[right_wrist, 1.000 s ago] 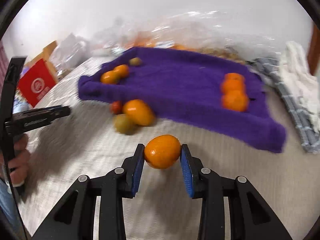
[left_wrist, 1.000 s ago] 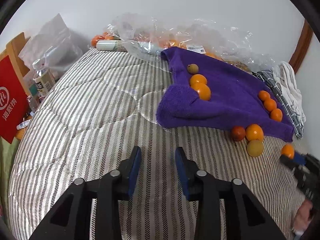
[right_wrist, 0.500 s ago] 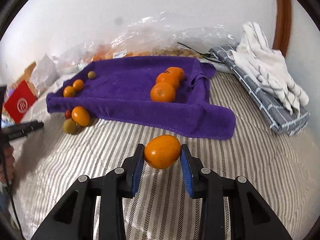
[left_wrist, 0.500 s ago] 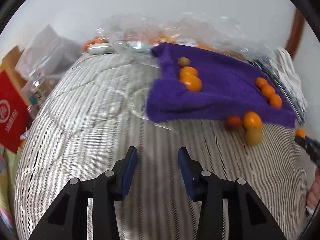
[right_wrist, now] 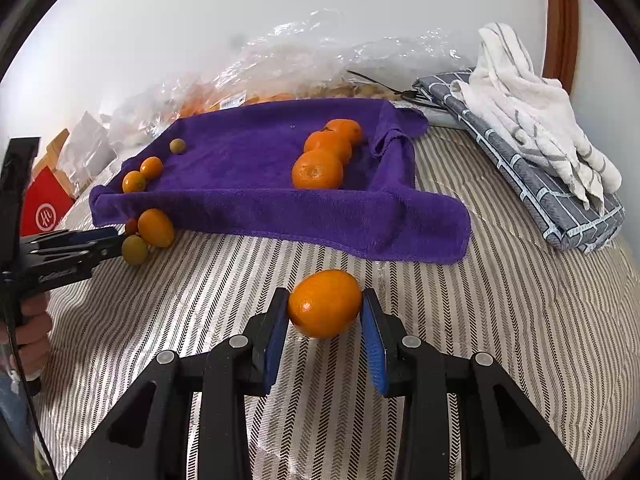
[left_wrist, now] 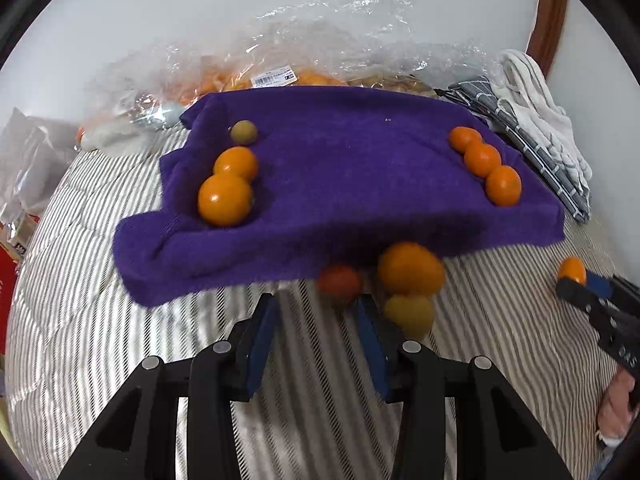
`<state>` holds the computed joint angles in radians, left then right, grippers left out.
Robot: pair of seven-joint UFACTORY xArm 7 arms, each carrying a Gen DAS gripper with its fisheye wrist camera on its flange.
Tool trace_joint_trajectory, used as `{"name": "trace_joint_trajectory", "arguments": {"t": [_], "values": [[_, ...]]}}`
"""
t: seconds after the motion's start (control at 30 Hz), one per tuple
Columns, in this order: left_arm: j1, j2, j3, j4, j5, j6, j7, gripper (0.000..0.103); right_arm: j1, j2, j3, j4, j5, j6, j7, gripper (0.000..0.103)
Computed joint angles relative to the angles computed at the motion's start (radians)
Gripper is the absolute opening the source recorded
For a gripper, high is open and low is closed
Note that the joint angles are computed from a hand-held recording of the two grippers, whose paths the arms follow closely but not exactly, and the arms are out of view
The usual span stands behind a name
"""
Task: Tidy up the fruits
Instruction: 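Grasp a tangerine with the right tool while the left tool grasps a cherry tomato, then carry both fruits onto the towel and open both tools to release them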
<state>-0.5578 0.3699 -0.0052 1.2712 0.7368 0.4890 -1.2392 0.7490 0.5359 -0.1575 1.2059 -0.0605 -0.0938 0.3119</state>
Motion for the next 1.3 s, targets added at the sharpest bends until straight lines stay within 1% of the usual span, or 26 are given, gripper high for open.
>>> {"name": "trace_joint_trajectory", "arguments": {"t": [0.07,0.1,0.13,0.2,0.3,0.4,0.47,0.53,0.63,0.7,0.83,0.93,1.07,1.2,1.3], "values": [[-0.008,0.008,0.015,0.004,0.031,-0.018,-0.025,0.039,-0.01,0.002,0.01,0.004,-0.001,0.006,-0.003,0.036],[-0.005,0.009,0.013,0.003,0.03,-0.025,-0.021,0.038,-0.011,0.002,0.012,0.007,-0.002,0.009,-0.004,0.036],[-0.003,0.006,0.016,-0.002,0.035,-0.043,-0.028,0.036,-0.013,0.003,0.015,0.008,-0.004,0.011,-0.005,0.036],[0.002,0.003,0.025,-0.013,0.043,-0.087,-0.049,0.036,-0.02,0.004,0.024,0.012,-0.01,0.017,-0.009,0.036],[0.022,0.008,0.023,-0.023,0.009,-0.138,-0.042,0.035,-0.041,0.007,0.047,0.02,-0.019,0.027,-0.016,0.036],[0.021,0.005,0.036,-0.039,0.001,-0.182,-0.04,0.024,-0.056,0.008,0.063,0.022,-0.026,0.029,-0.019,0.036],[0.013,0.001,0.046,-0.049,-0.005,-0.198,-0.037,0.023,-0.067,0.008,0.074,0.022,-0.029,0.027,-0.022,0.036],[-0.012,-0.006,0.076,-0.058,0.026,-0.217,-0.081,0.023,-0.07,0.008,0.077,0.022,-0.029,0.027,-0.023,0.036],[-0.052,-0.027,0.125,-0.087,0.12,-0.267,-0.185,0.023,-0.076,0.006,0.082,0.018,-0.028,0.02,-0.025,0.036],[-0.075,-0.036,0.15,-0.088,0.196,-0.271,-0.259,0.023,-0.078,0.004,0.085,0.015,-0.026,0.014,-0.027,0.036],[-0.083,-0.056,0.167,-0.095,0.346,-0.275,-0.413,0.023,-0.059,0.003,0.067,0.011,-0.017,0.01,-0.023,0.036],[-0.061,-0.066,0.151,-0.101,0.403,-0.275,-0.474,0.023,-0.052,0.002,0.061,0.008,-0.013,0.008,-0.021,0.036],[-0.028,-0.075,0.116,-0.104,0.445,-0.254,-0.531,0.023,-0.055,0.002,0.064,0.009,-0.012,0.008,-0.027,0.036],[-0.008,-0.089,0.087,-0.103,0.518,-0.204,-0.608,0.023,-0.08,0.003,0.09,0.012,-0.012,0.009,-0.038,0.036],[0.01,-0.097,0.054,-0.098,0.551,-0.155,-0.616,0.023,-0.084,0.003,0.098,0.012,-0.011,0.008,-0.044,0.036]]}}
